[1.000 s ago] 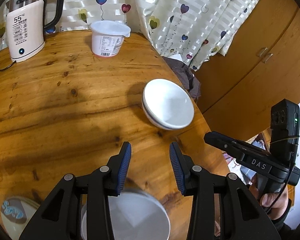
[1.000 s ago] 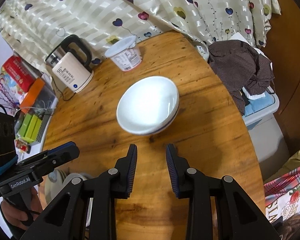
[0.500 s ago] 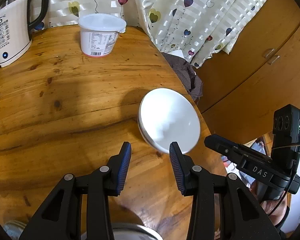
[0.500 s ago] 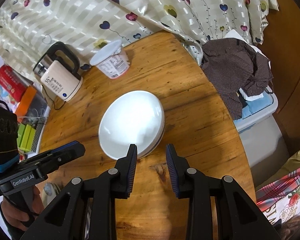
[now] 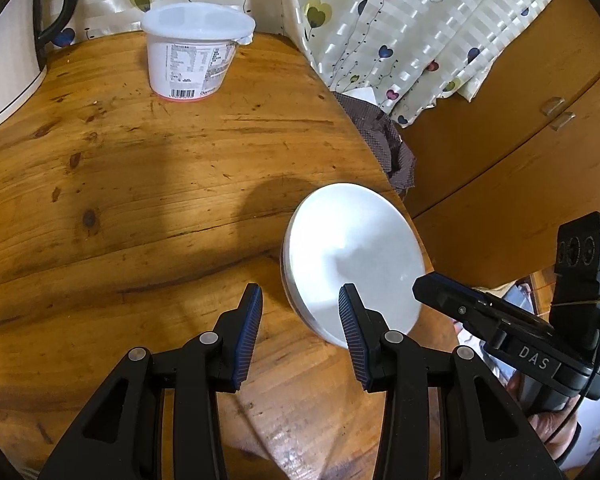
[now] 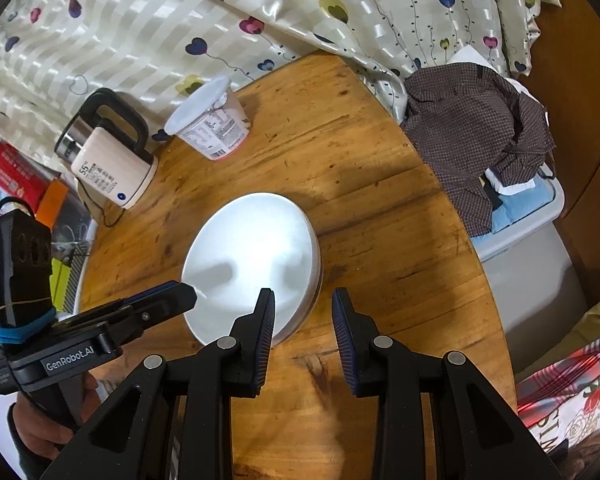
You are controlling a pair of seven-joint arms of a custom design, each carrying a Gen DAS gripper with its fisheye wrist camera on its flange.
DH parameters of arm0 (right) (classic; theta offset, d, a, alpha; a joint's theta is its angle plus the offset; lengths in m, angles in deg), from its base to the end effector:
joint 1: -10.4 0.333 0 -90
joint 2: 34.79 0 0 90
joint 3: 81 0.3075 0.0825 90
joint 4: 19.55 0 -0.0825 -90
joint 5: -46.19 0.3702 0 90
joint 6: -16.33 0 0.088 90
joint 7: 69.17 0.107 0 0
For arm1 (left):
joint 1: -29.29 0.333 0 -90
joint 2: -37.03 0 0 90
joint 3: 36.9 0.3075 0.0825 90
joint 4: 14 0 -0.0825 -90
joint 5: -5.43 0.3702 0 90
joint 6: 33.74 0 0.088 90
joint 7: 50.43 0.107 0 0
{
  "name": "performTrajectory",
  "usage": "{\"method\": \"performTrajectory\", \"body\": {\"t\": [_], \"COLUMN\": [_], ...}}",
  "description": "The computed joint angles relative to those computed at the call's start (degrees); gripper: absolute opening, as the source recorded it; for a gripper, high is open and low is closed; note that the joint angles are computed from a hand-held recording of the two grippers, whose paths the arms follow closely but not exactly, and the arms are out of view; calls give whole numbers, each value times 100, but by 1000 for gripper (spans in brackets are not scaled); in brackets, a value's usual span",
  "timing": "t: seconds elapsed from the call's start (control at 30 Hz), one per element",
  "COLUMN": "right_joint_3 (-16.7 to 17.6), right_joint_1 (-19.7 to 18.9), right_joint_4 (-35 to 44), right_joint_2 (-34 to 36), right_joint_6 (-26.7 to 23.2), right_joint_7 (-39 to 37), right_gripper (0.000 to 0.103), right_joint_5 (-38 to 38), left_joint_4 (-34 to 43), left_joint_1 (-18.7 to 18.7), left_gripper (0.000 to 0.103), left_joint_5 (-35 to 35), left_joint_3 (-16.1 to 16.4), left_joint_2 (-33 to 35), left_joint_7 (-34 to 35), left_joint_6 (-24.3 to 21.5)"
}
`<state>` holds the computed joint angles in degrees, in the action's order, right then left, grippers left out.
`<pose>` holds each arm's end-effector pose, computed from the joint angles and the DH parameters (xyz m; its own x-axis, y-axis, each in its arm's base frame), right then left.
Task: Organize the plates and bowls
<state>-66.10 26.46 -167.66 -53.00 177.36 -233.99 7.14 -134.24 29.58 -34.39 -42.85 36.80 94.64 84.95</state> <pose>0.3646 0.2557 0.4151 -0.4909 -0.7579 -0.4297 -0.6168 0.6506 -0.4430 0.5287 -0.0857 0.4285 -0.6559 -0.6304 0.4152 -0.7545 0.5308 -0.3860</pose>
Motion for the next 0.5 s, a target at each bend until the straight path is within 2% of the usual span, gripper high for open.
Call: {"method": "performTrajectory", "body": {"t": [0.2,0.5], "right_joint_3": [-64,-89], "right_joint_1": [-18,6], "right_joint_4": [42,89], "right_joint_2": [131,186], "right_joint_6": [115,76], "right_joint_7": [-53,-91], "right_gripper": [16,15], "right_joint_5": [13,30], "left_joint_4": [82,157], "left_joint_1": [-42,-50], "left_gripper": [41,38], "left_joint_5": [134,190], "left_joint_3": [-46,-84], "left_joint_2": [124,259], "left_joint_7": [-39,-64], "left_joint_6": [14,-14]}}
